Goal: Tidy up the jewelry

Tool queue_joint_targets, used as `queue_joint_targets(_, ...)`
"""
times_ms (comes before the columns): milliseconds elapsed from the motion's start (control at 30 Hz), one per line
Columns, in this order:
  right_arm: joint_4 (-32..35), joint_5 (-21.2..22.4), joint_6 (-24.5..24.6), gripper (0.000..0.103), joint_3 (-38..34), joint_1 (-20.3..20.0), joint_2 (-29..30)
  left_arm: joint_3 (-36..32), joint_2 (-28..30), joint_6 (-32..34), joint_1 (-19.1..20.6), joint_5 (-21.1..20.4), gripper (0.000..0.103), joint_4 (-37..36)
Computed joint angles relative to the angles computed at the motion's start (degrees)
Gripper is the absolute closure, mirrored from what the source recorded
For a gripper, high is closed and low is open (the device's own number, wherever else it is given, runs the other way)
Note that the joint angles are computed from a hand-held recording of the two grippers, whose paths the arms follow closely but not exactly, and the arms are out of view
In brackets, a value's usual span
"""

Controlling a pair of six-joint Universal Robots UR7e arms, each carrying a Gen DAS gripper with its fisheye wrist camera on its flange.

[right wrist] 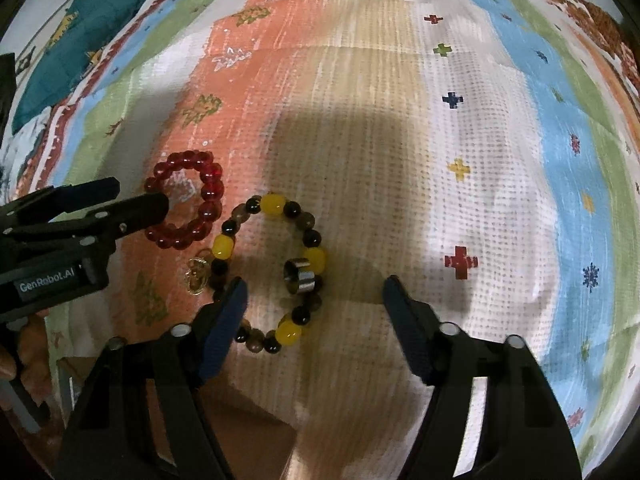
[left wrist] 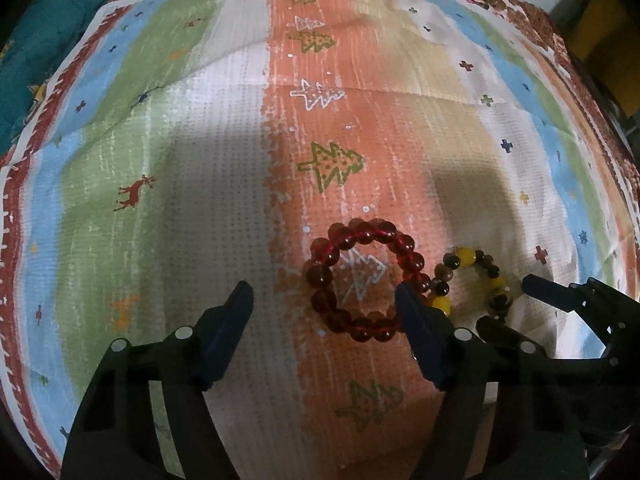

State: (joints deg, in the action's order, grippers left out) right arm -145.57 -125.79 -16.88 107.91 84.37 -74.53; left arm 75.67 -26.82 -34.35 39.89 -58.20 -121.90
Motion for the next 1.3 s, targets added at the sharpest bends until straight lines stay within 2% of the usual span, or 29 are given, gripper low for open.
queue_joint_targets(67, -0.36, -0.40, -0.08, 0.044, -0.02, 0.05, 0.18, -0.72, 0.55, 0.02, 0.35, -0.25, 0.039, 0.69)
queue_joint_targets(333, 0.63, -1.52, -0.42, 0.070, -0.20, -0.30, 0.05, -1.12, 0.98, 0.63, 0.28, 1.45, 0.054, 1.63)
queue_joint_targets(433, 0.51, -1.95, -0.39, 0.074, -0.15, -0.21, 0.13, -1.30, 1.18, 0.32, 0.09, 2.50, 0.062, 2.68)
queue_joint_targets(467, 0.45, -2.05, -0.43, 0.075, -0.13, -0.18, 0.18, -1.35, 1.21, 0.19, 0.01, 2.78, 0.067, 2.96)
queue_joint_targets(600, 1.37, -1.47, 0.30, 0.086, -0.40, -0.28, 0.16, -1.40, 1.28, 0.53, -0.05, 2.35, 0.080, 2.82)
queue_joint_targets(667, 1.49, -1.07, 0.35, 0.086, -0.41, -0.39, 0.05, -1.15, 1.04, 1.06, 0.15, 2.01, 0.089, 2.53)
queue_joint_targets(1233, 3.67, 4.59, 1.11, 0.087, -1.06, -0.14, -4.24, 0.71, -1.23, 1.70, -0.53, -0.28, 0.090, -0.39)
queue_joint_targets(1267, 3.38, 4.82, 0.88, 0.087, -1.14, -0.25, -4.14, 0.80, -1.29, 1.89, -0.49, -0.29, 0.090, -0.58)
queue_joint_targets(1300, 3.21, 4.74, 1.11, 0.094, -1.20, 0.02, -3.95, 0.94, -1.36, 1.90, -0.65, -0.35, 0.090, -0.74)
